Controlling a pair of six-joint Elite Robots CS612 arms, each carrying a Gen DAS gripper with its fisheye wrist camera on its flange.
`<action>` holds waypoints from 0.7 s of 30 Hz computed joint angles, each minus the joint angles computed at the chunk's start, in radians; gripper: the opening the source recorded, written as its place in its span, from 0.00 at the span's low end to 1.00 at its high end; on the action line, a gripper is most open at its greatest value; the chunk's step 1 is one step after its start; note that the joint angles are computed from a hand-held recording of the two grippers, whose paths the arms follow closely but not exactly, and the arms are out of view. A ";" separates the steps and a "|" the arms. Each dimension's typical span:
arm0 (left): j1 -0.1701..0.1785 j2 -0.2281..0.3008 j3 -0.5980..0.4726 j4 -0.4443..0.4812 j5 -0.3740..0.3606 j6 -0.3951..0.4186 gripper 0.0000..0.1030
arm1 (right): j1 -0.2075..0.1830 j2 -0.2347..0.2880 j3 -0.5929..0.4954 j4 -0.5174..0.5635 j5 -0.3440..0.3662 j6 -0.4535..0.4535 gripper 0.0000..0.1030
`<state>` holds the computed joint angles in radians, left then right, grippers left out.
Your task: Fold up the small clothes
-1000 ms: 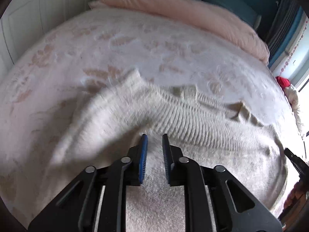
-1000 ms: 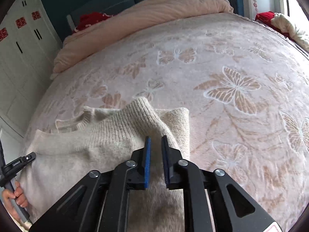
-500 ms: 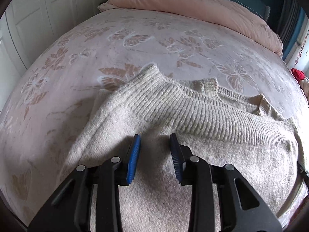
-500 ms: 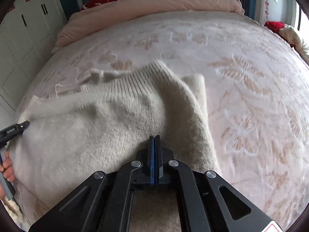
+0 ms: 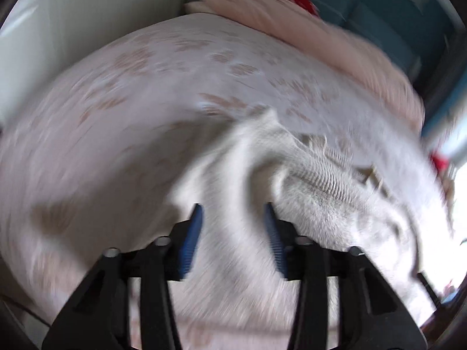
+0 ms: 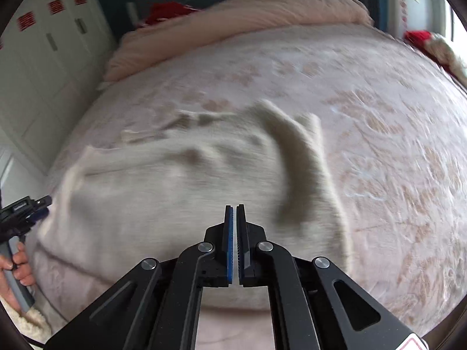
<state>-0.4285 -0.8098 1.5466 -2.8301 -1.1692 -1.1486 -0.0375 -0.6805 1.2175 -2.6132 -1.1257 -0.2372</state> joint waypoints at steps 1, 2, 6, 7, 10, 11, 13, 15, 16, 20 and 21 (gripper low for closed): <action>-0.004 -0.019 0.037 -0.022 0.005 -0.057 0.56 | 0.009 -0.016 0.019 -0.005 0.025 -0.035 0.02; -0.008 -0.038 0.079 -0.044 0.016 -0.125 0.57 | 0.019 -0.025 0.027 -0.001 0.044 -0.065 0.02; -0.017 -0.061 0.174 -0.164 -0.014 -0.321 0.65 | 0.061 -0.026 0.022 0.063 0.101 -0.137 0.02; -0.018 -0.058 0.180 -0.181 -0.024 -0.349 0.67 | 0.072 -0.024 0.018 0.074 0.106 -0.146 0.02; -0.014 -0.033 0.149 -0.149 -0.064 -0.353 0.70 | 0.106 0.001 -0.019 0.124 0.096 -0.152 0.02; -0.009 -0.016 0.130 -0.152 -0.087 -0.339 0.70 | 0.116 0.014 -0.039 0.139 0.082 -0.147 0.02; 0.000 0.008 0.098 -0.152 -0.107 -0.323 0.69 | 0.134 0.038 -0.070 0.160 0.039 -0.143 0.02; 0.001 0.025 0.072 -0.136 -0.085 -0.309 0.61 | 0.147 0.065 -0.109 0.206 -0.004 -0.144 0.00; 0.003 0.029 0.066 -0.140 -0.082 -0.303 0.47 | 0.151 0.076 -0.124 0.223 -0.023 -0.140 0.00; 0.011 0.037 0.076 -0.294 -0.105 -0.244 0.26 | 0.162 0.096 -0.133 0.188 -0.058 -0.146 0.00; 0.004 0.032 0.078 -0.311 -0.087 -0.214 0.25 | 0.166 0.097 -0.132 0.179 -0.074 -0.151 0.00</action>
<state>-0.4247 -0.7783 1.6241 -3.1413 -1.2563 -1.3627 0.1289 -0.5833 1.0855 -2.4345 -1.1999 -0.3883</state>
